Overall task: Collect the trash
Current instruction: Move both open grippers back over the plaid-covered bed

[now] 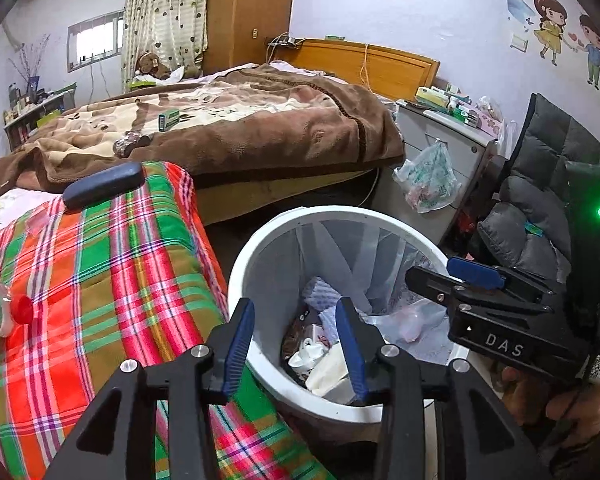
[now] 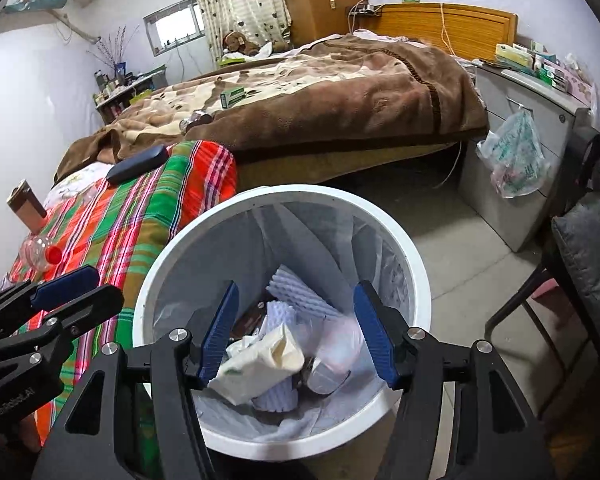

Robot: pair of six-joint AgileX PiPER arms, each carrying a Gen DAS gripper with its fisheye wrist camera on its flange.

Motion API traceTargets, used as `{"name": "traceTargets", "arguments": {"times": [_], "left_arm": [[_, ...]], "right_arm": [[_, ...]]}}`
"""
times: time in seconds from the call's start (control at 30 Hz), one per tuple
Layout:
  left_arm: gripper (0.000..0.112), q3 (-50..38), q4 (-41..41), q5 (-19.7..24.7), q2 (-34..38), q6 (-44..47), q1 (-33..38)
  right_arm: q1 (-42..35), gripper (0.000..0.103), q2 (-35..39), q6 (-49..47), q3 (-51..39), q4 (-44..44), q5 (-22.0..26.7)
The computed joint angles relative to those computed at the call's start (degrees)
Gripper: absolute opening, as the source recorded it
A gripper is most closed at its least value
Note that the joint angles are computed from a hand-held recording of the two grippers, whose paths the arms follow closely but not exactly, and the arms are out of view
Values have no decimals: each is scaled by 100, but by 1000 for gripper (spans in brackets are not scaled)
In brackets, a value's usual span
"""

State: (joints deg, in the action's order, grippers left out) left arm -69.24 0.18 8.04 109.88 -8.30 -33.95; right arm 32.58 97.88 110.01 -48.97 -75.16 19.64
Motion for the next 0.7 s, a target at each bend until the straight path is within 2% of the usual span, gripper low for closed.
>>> {"name": "traceTargets", "arguments": {"times": [0.1,0.23,0.3,0.5,0.7], "left_arm": [[42,92,382,-7,-85,-411,6],[42,281,450,-97,-247,-516,48],[43,379,903,-117,-324,-985,65],[43,787,1298,-273,-643,-1449,215],[43,1258,2178,-479,-1030,-2360,423]], "right_arm": [[19,61,8,-51,-26,61,15],[102,61,-4,53,-28,-1,81],[151,61,-7,107,-32,-34,103],[346,61,-23,255,-67,-135,187],[591,61,40,94,-254,-7,297]]}}
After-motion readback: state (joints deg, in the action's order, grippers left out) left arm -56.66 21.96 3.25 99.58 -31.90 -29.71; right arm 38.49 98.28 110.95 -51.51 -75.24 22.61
